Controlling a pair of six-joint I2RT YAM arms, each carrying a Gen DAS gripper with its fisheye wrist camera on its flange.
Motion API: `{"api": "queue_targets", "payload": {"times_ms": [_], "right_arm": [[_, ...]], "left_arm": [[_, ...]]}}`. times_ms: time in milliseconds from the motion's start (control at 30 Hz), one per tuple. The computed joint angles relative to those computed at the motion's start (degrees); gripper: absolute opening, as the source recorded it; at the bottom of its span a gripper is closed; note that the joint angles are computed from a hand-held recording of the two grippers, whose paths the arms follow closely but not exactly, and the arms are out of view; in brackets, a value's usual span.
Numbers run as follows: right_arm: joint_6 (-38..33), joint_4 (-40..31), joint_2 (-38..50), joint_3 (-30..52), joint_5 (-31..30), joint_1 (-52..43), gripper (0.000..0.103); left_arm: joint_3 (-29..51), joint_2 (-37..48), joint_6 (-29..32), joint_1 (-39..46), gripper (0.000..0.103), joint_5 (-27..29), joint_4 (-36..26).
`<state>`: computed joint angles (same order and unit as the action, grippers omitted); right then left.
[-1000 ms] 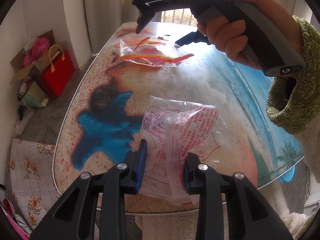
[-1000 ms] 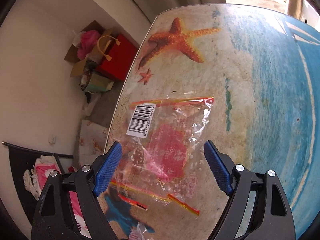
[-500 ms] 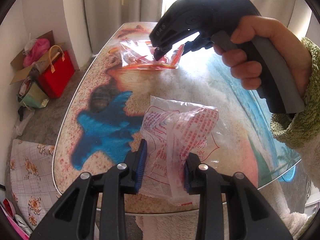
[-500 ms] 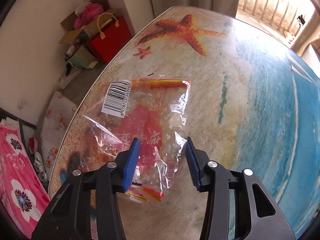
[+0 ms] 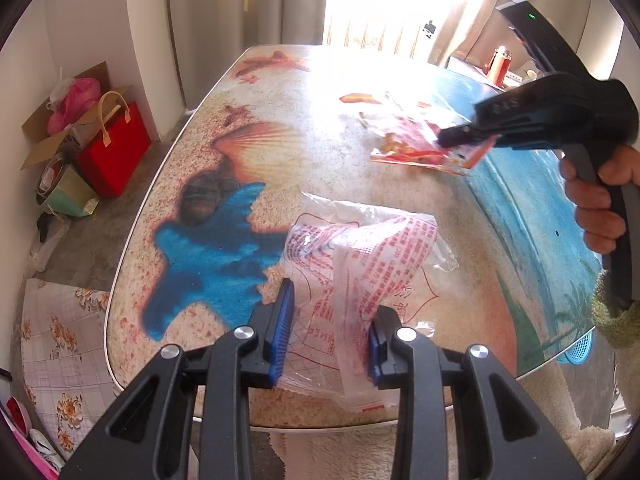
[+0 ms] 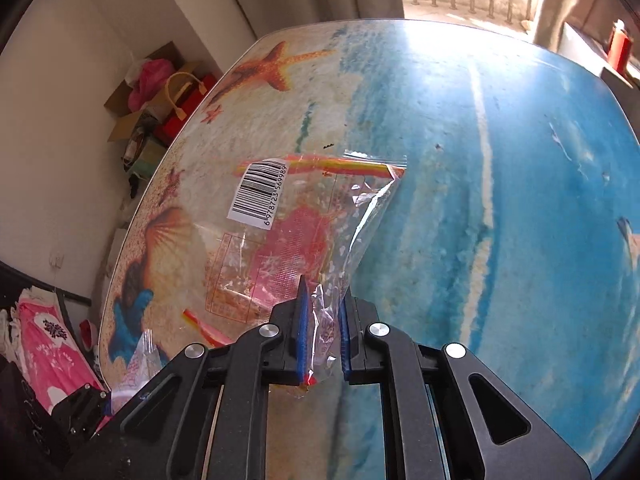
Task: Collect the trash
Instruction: 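Lift the zip bag with the right tool while the left tool lifts the plastic bag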
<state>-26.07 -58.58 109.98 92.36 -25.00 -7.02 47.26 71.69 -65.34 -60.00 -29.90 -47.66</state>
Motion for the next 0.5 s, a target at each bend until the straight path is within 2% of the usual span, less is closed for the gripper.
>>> {"api": "queue_targets", "payload": {"times_ms": [300,500], "right_arm": [[-7.2,-6.4,-4.4,-4.5,-7.6,-16.9,0.010],[-11.0,-9.5,-6.9,-9.2,-10.4,-24.0,0.010]], "left_arm": [[1.9,1.6,-0.2,0.4,0.030,0.3,-1.0],[4.2,3.4,0.8,0.5,0.029,1.0,-1.0]]}}
